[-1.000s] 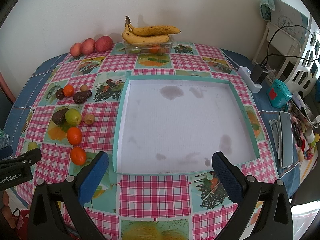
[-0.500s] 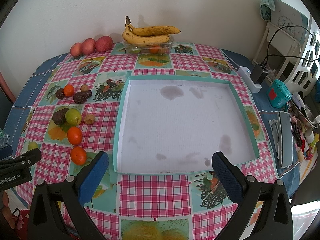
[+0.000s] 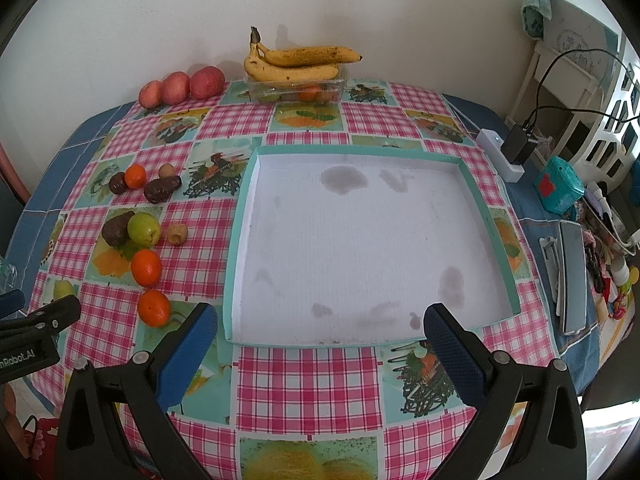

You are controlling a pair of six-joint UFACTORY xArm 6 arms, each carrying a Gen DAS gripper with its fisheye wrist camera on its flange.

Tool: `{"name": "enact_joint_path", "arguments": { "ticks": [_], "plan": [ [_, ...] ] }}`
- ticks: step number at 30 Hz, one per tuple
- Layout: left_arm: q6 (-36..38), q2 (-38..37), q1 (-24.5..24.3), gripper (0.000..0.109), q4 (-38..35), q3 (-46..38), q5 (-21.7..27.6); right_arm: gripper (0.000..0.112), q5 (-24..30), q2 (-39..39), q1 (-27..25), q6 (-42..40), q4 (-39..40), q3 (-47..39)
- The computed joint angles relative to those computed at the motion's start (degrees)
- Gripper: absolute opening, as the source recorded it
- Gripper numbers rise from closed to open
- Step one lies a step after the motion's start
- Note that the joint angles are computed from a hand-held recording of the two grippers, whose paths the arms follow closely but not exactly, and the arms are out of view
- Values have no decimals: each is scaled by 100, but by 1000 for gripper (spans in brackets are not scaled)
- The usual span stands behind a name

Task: Organize fruits
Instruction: 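Grasp the green pear with the left tool while the right tool grasps an orange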

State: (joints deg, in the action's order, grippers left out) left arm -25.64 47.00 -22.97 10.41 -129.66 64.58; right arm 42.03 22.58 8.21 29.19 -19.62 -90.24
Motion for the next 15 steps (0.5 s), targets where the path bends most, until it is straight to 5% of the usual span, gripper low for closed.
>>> {"name": "enact_joint_path", "arguments": {
  "ticks": [10,15],
  "plan": [
    [16,567,387,103,-424,-882,212,103,234,423,22,-343,421,-516],
    [92,217,772,103,-1064,-231,-277,103,310,878,123,-964,1160,-1188]
  ]
}}
